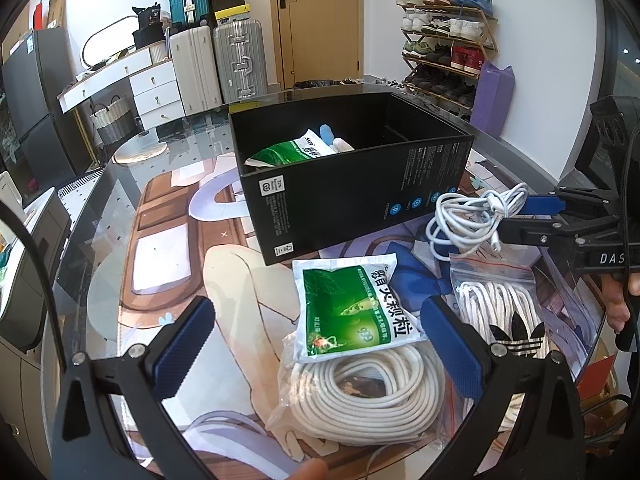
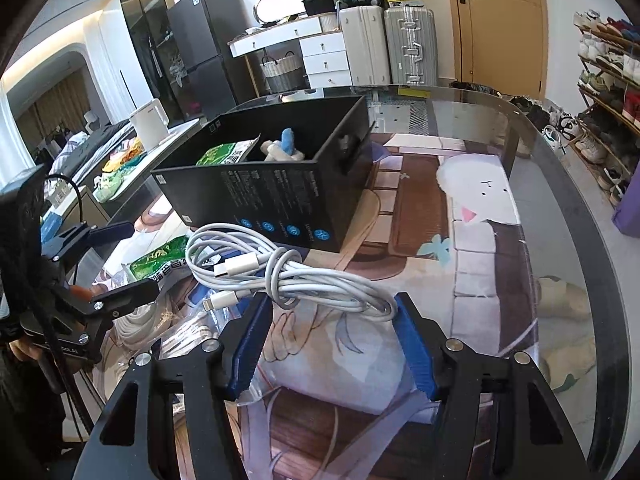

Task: Organize soft objects
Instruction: 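Grasp the green-white packet with the left gripper while the right gripper grasps the white cable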

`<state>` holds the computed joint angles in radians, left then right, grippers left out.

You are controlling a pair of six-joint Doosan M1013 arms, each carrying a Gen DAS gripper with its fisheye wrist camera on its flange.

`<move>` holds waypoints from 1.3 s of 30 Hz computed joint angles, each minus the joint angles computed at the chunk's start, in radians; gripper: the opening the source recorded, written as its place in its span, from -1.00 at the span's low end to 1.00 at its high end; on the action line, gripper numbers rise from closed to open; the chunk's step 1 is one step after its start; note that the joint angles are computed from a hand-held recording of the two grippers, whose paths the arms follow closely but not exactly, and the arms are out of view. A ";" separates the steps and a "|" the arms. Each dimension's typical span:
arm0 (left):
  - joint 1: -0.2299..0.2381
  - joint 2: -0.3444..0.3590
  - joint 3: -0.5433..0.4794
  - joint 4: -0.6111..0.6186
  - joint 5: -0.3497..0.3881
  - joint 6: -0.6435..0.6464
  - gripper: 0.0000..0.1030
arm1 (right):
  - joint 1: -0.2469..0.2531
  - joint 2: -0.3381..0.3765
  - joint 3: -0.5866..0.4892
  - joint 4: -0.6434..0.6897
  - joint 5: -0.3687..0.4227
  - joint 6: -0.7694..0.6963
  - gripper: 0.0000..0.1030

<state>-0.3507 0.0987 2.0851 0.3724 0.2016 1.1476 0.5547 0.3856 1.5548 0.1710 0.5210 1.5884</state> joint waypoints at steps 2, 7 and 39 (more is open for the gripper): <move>0.002 0.001 -0.001 -0.049 -0.001 0.045 1.00 | -0.005 -0.006 0.007 0.014 -0.004 -0.011 0.22; 0.005 0.008 -0.009 -0.158 0.006 0.132 1.00 | -0.014 -0.012 0.012 0.042 0.006 -0.036 0.22; 0.038 -0.001 -0.003 -0.825 0.002 0.787 -0.07 | 0.031 0.029 -0.035 -0.103 0.035 -0.061 0.52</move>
<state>-0.3124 0.0979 2.0822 -0.4524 0.2038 1.9343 0.5860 0.4150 1.5197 0.0683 0.5563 1.5278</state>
